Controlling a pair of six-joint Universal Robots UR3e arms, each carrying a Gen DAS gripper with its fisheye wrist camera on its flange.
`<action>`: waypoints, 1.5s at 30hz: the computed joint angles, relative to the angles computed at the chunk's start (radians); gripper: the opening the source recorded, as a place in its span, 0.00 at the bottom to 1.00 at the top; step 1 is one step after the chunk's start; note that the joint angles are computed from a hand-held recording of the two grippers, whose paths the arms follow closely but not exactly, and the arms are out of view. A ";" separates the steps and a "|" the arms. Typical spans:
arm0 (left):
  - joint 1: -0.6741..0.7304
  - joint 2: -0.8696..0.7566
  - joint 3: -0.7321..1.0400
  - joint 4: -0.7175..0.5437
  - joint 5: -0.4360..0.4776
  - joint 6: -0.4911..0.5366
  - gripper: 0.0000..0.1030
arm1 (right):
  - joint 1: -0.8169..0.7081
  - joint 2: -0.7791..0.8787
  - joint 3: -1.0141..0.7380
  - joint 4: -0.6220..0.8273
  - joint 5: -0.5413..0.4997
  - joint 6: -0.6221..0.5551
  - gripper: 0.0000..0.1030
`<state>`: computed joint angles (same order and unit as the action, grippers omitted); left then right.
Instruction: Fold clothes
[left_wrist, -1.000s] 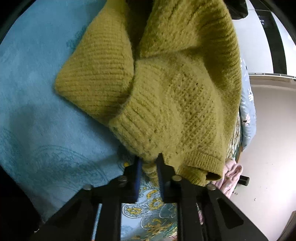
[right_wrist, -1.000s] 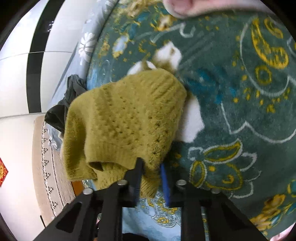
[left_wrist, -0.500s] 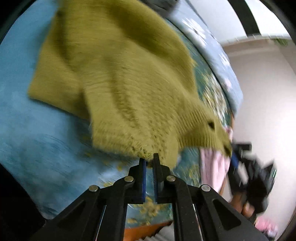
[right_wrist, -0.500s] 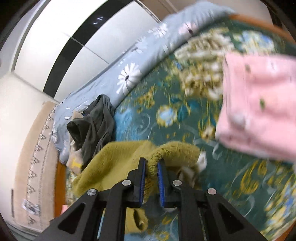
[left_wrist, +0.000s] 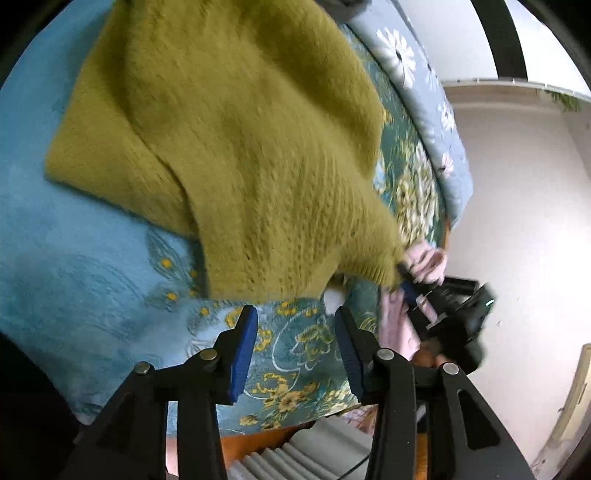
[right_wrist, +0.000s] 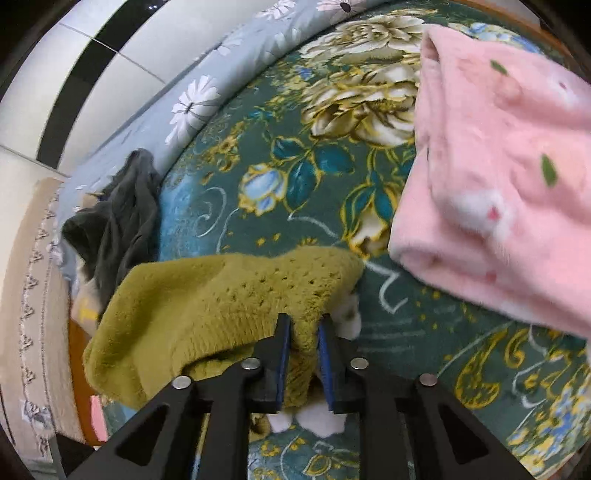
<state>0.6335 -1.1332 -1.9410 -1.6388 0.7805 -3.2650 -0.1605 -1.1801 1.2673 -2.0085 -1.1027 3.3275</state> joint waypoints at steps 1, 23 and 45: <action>0.034 0.011 0.010 -0.017 -0.003 0.019 0.43 | -0.006 -0.056 0.077 -0.040 0.003 0.007 0.63; 0.189 -0.044 0.053 0.100 -0.069 0.015 0.45 | 0.308 -0.063 0.376 -0.347 0.101 0.421 0.13; -0.186 -0.568 0.638 0.288 0.368 0.023 0.54 | 0.023 -0.283 0.246 0.000 -0.248 -0.003 0.06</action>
<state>0.4477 -1.7012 -1.3029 -1.3510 1.1481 -3.2425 -0.1374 -1.4628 1.5136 -2.0082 -1.3508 3.3248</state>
